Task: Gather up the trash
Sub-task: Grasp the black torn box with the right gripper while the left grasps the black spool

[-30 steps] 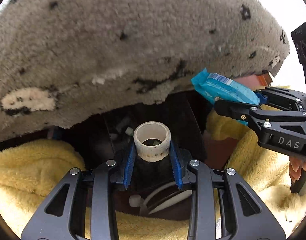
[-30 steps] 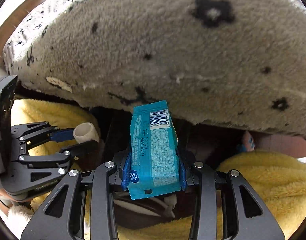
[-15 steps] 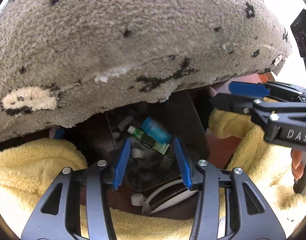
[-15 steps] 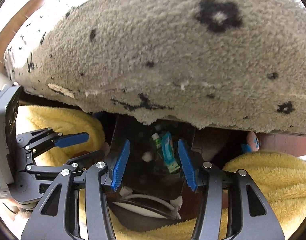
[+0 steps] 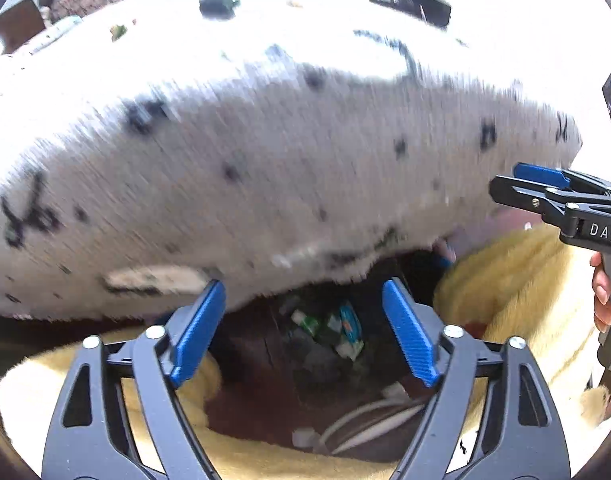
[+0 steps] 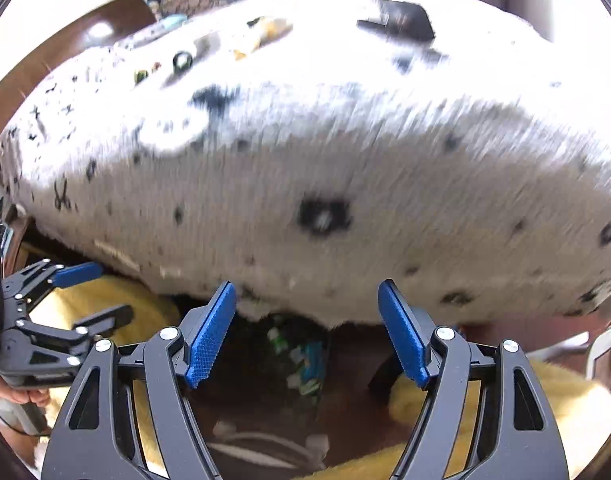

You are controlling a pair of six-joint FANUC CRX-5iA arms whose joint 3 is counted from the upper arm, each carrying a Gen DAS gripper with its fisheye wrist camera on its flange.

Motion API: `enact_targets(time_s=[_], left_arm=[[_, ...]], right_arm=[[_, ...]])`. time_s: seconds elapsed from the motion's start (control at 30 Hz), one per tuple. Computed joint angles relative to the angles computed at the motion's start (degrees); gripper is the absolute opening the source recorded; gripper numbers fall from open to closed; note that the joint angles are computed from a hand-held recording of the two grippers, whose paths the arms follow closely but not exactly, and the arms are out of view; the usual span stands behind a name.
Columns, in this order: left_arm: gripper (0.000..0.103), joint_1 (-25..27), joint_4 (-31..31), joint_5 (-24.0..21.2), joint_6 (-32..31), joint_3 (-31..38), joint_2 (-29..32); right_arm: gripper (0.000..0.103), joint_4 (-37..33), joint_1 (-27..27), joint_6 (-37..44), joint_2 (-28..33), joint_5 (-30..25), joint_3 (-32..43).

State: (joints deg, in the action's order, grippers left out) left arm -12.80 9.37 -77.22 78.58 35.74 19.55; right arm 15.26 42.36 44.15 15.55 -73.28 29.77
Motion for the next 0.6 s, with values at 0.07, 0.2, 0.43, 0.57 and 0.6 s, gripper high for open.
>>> enact_targets(time_s=[0.07, 0.2, 0.43, 0.57, 0.6], left_arm=[[0.084, 0.41, -0.25, 0.90, 0.18, 1.58, 0.01], [0.087, 0.77, -1.12, 1.02, 0.87, 6.58, 1.50], [0.089, 1.27, -2.91, -1.07, 1.75, 18.17, 7.60], [0.089, 1.01, -2.66, -3.15, 2.23, 27.04, 13.33], [0.089, 1.06, -2.49, -4.34, 2.21, 30.39, 15.27]], right_arm=[[0.074, 1.92, -0.22, -0.11, -0.04, 0.44, 0.50], [0.074, 4.57, -1.03, 0.79, 1.22, 0.30, 3.28], [0.074, 8.26, -2.84, 2.80, 4.82, -1.32, 10.02], [0.074, 8.80, -4.08, 4.26, 8.02, -2.44, 14.65], [0.074, 8.54, -4.62, 5.20, 9.75, -3.46, 17.54]])
